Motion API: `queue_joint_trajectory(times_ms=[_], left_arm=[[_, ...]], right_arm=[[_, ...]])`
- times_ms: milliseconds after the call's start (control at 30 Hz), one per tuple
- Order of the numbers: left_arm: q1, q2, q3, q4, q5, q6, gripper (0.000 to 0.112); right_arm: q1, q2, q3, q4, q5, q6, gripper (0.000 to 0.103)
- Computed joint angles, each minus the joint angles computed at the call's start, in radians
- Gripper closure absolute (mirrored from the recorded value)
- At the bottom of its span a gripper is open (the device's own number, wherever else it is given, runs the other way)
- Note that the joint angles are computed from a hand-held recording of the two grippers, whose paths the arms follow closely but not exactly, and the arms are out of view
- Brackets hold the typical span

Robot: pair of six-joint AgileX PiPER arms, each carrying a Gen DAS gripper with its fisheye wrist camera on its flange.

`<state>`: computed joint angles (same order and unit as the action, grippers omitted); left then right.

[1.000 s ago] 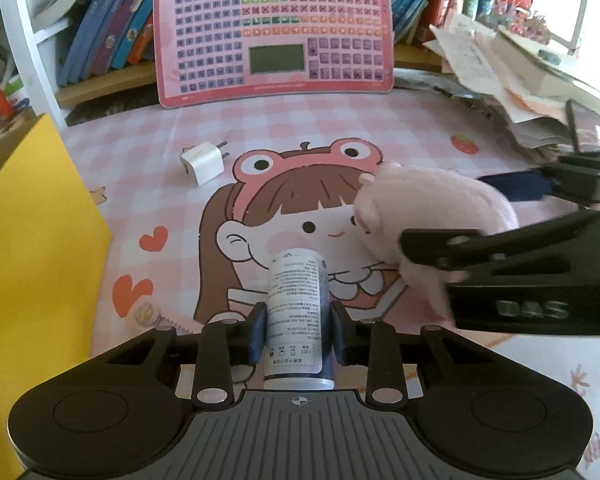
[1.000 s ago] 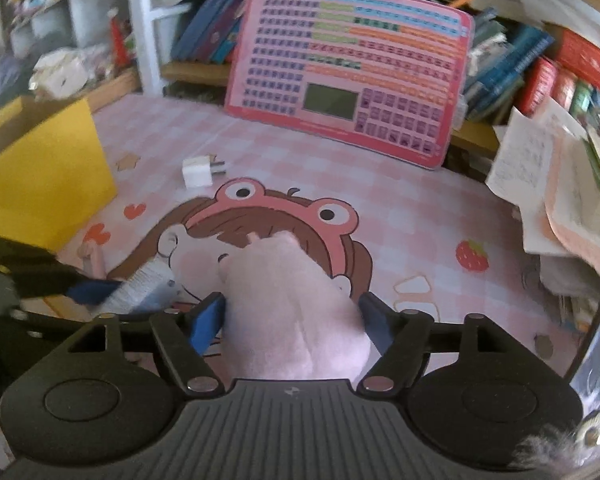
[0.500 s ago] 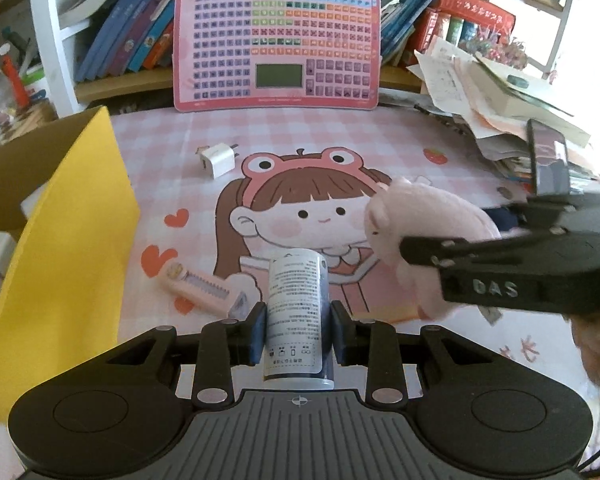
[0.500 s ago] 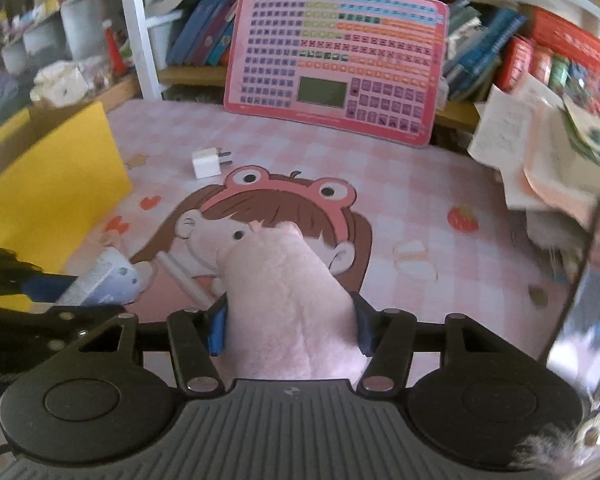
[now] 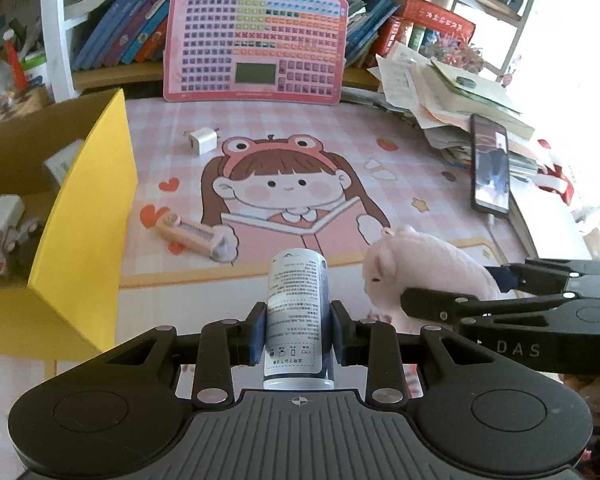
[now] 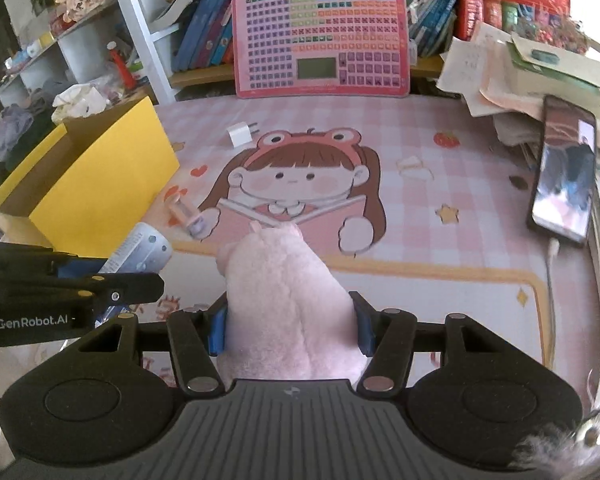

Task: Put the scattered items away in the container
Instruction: 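Lift the spray bottle and plush pig and carry both toward the yellow box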

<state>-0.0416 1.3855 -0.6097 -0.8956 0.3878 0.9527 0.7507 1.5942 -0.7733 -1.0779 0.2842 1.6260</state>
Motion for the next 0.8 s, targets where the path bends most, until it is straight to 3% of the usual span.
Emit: queue_joint_trajectory(times_ms=[133, 467, 800], left_arm=[[0.068, -0.040, 0.040, -0.075, 0.062, 0.119, 0.082], [0.356, -0.097, 0.091, -0.150, 0.335, 0.421, 0.082], [0.764, -0.102, 0.094, -0.059, 0.618, 0.637, 0.082]], right_arm=[[0.095, -0.022, 0.014, -0.024, 0.097, 0.105, 0.047], [0.328, -0.025, -0.043, 0.036, 0.351, 0.204, 0.047], [0.537, 0.103, -0.229, 0.136, 0.558, 0.277, 0.047]])
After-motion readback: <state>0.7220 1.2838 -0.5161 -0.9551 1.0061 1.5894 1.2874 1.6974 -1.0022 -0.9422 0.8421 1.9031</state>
